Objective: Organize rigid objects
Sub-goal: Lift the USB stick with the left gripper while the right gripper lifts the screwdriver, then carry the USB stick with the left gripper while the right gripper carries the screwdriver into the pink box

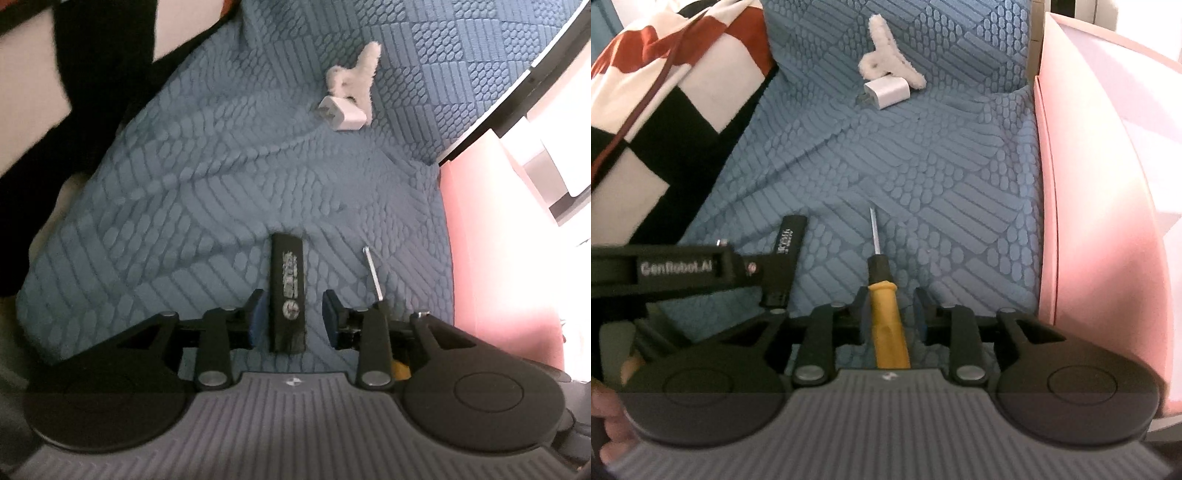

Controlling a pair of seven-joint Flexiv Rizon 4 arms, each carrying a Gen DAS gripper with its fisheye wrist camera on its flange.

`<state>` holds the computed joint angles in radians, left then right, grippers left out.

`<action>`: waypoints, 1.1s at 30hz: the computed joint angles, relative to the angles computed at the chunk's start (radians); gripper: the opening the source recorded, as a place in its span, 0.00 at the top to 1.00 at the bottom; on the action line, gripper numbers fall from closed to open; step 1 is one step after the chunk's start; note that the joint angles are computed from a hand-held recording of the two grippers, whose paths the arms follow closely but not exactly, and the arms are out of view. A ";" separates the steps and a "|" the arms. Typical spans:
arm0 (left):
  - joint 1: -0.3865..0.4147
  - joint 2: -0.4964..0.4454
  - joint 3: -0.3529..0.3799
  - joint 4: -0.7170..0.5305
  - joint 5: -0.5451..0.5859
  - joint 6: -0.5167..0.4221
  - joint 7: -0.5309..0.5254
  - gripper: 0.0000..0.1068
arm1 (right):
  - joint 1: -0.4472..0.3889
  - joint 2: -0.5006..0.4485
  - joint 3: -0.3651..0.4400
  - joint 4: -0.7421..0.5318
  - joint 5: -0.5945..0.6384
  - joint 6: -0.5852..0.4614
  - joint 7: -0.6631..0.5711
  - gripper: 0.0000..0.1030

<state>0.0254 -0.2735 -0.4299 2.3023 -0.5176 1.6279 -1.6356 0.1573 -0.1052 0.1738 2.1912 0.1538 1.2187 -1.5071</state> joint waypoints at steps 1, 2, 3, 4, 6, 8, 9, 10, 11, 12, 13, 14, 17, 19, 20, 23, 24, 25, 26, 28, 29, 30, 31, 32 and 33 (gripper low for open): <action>-0.041 -0.005 0.052 -0.015 0.026 -0.008 -0.013 0.64 | -0.003 -0.003 0.003 -0.006 0.016 -0.008 -0.011 0.72; -0.079 -0.011 0.098 -0.030 0.050 -0.017 -0.025 0.64 | -0.003 -0.005 0.003 -0.010 0.019 -0.017 -0.013 0.72; -0.110 -0.018 0.135 -0.043 0.071 -0.023 -0.036 0.64 | -0.001 -0.008 0.001 -0.009 0.011 -0.020 -0.009 0.73; -0.133 -0.024 0.163 -0.052 0.089 -0.024 -0.045 0.64 | 0.004 -0.009 -0.002 0.002 -0.008 0.001 0.001 0.73; -0.184 -0.038 0.226 -0.075 0.134 -0.025 -0.065 0.64 | 0.013 -0.011 -0.007 0.018 -0.056 0.020 0.018 0.74; -0.235 -0.051 0.288 -0.097 0.183 -0.028 -0.088 0.64 | 0.018 -0.010 -0.011 0.032 -0.093 0.034 0.040 0.81; -0.258 -0.057 0.318 -0.108 0.207 -0.029 -0.100 0.64 | 0.017 -0.010 -0.009 0.033 -0.095 0.037 0.040 0.81; -0.281 -0.063 0.346 -0.119 0.230 -0.032 -0.113 0.64 | 0.018 -0.009 -0.010 0.036 -0.106 0.040 0.049 0.81; -0.300 -0.070 0.371 -0.130 0.252 -0.032 -0.125 0.64 | 0.018 -0.008 -0.012 0.039 -0.115 0.043 0.059 0.81; -0.319 -0.077 0.395 -0.140 0.273 -0.033 -0.136 0.64 | 0.018 -0.007 -0.012 0.041 -0.121 0.047 0.066 0.81; -0.337 -0.081 0.417 -0.147 0.294 -0.036 -0.147 0.64 | 0.018 -0.006 -0.012 0.044 -0.125 0.052 0.074 0.81; -0.366 -0.086 0.453 -0.160 0.320 -0.045 -0.162 0.65 | 0.018 -0.004 -0.012 0.045 -0.128 0.056 0.083 0.81; -0.478 -0.101 0.594 -0.211 0.432 -0.095 -0.243 0.75 | 0.017 -0.004 -0.014 0.049 -0.140 0.066 0.107 0.81; -0.452 -0.101 0.571 -0.209 0.439 -0.089 -0.264 0.76 | 0.014 -0.004 -0.011 0.048 -0.133 0.075 0.106 0.81; -0.432 -0.099 0.551 -0.205 0.440 -0.085 -0.267 0.76 | 0.011 -0.004 -0.008 0.047 -0.124 0.078 0.097 0.81; -0.298 -0.079 0.398 -0.162 0.373 -0.064 -0.219 0.76 | 0.011 0.001 -0.006 0.049 -0.119 0.088 0.103 0.81; -0.257 -0.071 0.348 -0.142 0.340 -0.054 -0.205 0.76 | 0.009 0.004 -0.004 0.046 -0.108 0.085 0.100 0.81; -0.226 -0.063 0.308 -0.126 0.313 -0.047 -0.193 0.76 | 0.007 0.007 0.000 0.042 -0.092 0.078 0.095 0.81; -0.205 -0.058 0.279 -0.114 0.291 -0.040 -0.183 0.76 | 0.005 0.011 0.001 0.039 -0.080 0.076 0.091 0.81; -0.164 -0.041 0.223 -0.091 0.253 -0.024 -0.158 0.76 | 0.008 0.019 -0.005 0.045 -0.096 0.086 0.101 0.81; -0.165 -0.030 0.221 -0.087 0.247 -0.021 -0.150 0.76 | 0.008 0.023 -0.005 0.043 -0.095 0.082 0.099 0.81; -0.170 -0.023 0.222 -0.085 0.244 -0.018 -0.145 0.76 | 0.010 0.027 -0.005 0.041 -0.094 0.076 0.102 0.81; -0.170 -0.014 0.218 -0.084 0.240 -0.018 -0.135 0.76 | 0.010 0.031 -0.005 0.039 -0.093 0.071 0.103 0.81; -0.171 -0.009 0.215 -0.084 0.235 -0.019 -0.127 0.76 | 0.012 0.035 -0.007 0.038 -0.096 0.071 0.109 0.81; -0.168 -0.002 0.209 -0.082 0.226 -0.023 -0.118 0.76 | 0.012 0.038 -0.009 0.036 -0.097 0.070 0.110 0.81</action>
<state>-0.1425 -0.2758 -0.2210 2.2201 -0.2914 1.6049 -1.7534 0.1691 -0.0676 0.1649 2.2269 0.0564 1.2883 -1.3973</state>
